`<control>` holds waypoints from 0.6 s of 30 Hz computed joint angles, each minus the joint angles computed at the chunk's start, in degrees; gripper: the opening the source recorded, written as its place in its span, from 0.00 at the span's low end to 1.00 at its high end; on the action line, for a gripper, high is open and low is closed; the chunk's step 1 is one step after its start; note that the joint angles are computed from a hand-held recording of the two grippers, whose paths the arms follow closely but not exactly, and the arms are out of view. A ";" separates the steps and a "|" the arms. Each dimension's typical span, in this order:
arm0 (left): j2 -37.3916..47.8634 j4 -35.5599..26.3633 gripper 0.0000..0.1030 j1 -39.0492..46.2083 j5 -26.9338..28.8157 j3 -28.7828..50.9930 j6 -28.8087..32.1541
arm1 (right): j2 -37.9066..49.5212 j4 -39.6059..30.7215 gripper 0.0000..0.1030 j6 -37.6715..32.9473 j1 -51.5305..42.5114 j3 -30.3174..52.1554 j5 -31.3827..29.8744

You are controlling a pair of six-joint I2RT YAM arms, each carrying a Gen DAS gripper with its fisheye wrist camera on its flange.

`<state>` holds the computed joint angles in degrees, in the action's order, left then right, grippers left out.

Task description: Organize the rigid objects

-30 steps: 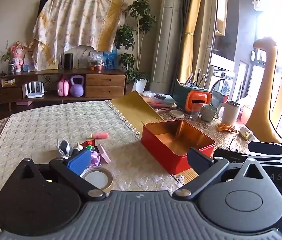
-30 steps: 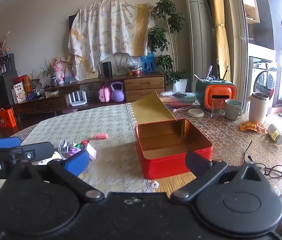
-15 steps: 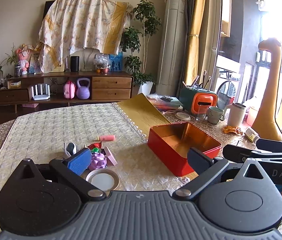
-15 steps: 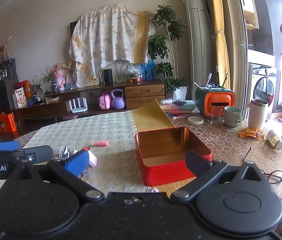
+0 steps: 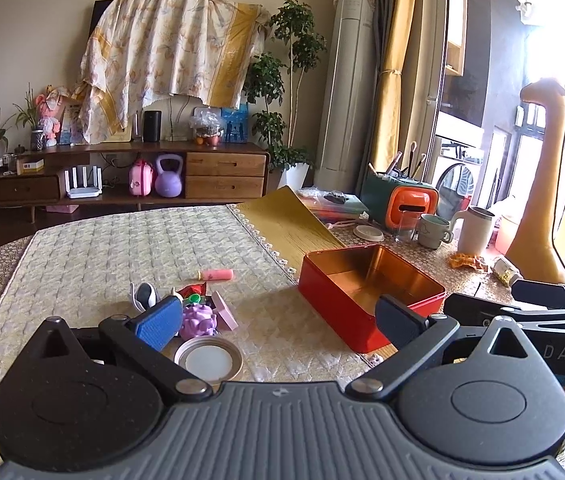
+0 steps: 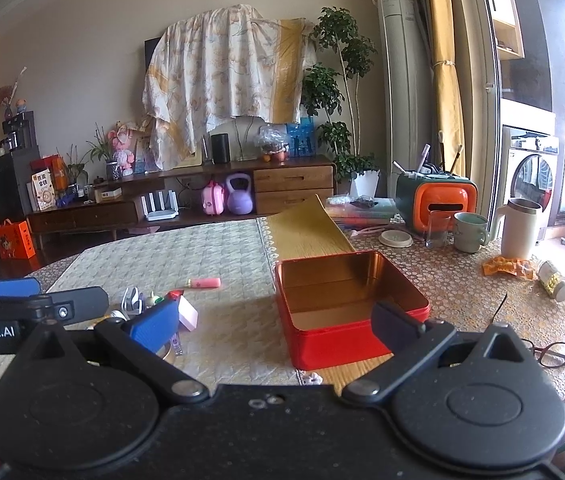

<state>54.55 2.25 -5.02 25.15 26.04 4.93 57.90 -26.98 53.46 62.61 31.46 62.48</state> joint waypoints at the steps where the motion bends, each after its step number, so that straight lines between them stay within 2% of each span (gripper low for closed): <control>1: 0.20 -0.16 1.00 -0.09 -0.12 0.27 -0.09 | 0.69 0.35 1.00 0.08 0.03 0.11 -0.13; 6: 1.91 1.08 1.00 1.21 0.83 0.28 -0.15 | 2.75 1.85 1.00 -0.97 -0.84 0.84 -2.09; 12: 6.15 3.26 1.00 3.09 0.66 1.31 0.55 | 3.87 10.55 1.00 -11.54 -5.23 0.09 -7.62; 18: 15.06 6.68 1.00 6.11 -0.19 5.37 3.35 | 8.39 19.53 1.00 -20.70 -11.73 0.66 -18.21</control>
<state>69.61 8.94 1.08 24.96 31.41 8.28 66.29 -7.45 32.76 50.88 32.12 44.27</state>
